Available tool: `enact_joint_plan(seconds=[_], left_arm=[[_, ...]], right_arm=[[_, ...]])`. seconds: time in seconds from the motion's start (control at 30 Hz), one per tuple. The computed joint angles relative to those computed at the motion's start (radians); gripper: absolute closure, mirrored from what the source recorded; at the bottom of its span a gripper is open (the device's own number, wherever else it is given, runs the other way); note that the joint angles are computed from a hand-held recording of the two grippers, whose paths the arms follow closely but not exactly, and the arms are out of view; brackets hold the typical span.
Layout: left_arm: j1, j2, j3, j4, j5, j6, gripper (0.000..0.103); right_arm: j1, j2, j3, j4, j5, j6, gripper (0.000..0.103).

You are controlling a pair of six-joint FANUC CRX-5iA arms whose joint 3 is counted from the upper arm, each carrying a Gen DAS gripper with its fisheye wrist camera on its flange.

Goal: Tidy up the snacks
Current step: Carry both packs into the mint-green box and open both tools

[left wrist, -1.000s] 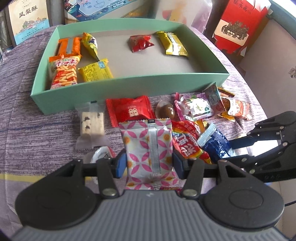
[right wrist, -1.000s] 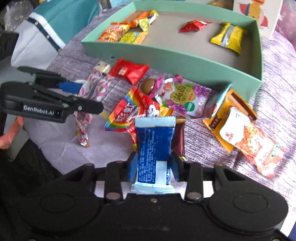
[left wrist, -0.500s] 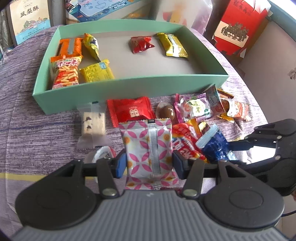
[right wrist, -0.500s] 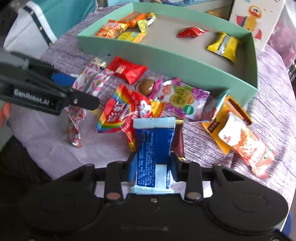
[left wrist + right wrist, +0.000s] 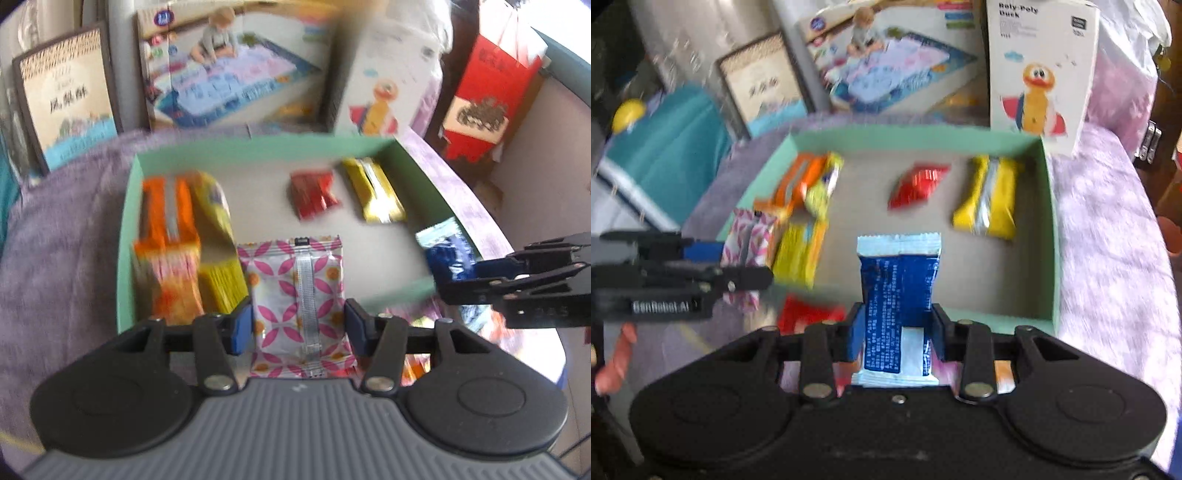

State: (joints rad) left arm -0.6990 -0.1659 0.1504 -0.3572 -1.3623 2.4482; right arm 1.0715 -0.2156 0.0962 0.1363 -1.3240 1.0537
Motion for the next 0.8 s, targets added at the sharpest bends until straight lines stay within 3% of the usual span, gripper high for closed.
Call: enact_joint_plan(seconds=[0.27, 0.5, 0.57, 0.6, 0.63, 0.67, 0.8], left_arm=[[0.169, 0.092, 0.043, 0.018, 0.063, -0.151, 0.052], [0.27, 0.136, 0.011, 0.07, 0.131, -0.198, 0.051], [0.28, 0.146, 0.012, 0.06, 0.138, -0.194, 0.045], [0.283, 0.152, 0.014, 0.052, 0.139, -0.186, 0.037], [0.283, 0.159, 0.021, 0.041, 0.132, -0.172, 0.015], [0.276, 0.162, 0.027, 0.017, 0.123, -0.148, 0.005], [0.274, 0.154, 0.015, 0.016, 0.125, -0.128, 0.004]], right_arm=[[-0.099, 0.228, 0.147, -0.044, 0.162, -0.069, 0.067], [-0.152, 0.377, 0.261, -0.112, 0.187, -0.049, 0.067], [-0.166, 0.41, 0.281, -0.128, 0.202, -0.034, 0.064], [-0.168, 0.414, 0.285, -0.137, 0.203, -0.033, 0.059], [-0.172, 0.426, 0.298, -0.146, 0.203, -0.028, 0.04], [-0.169, 0.419, 0.286, -0.134, 0.213, -0.033, 0.024], [-0.159, 0.376, 0.237, -0.114, 0.252, -0.045, 0.013]])
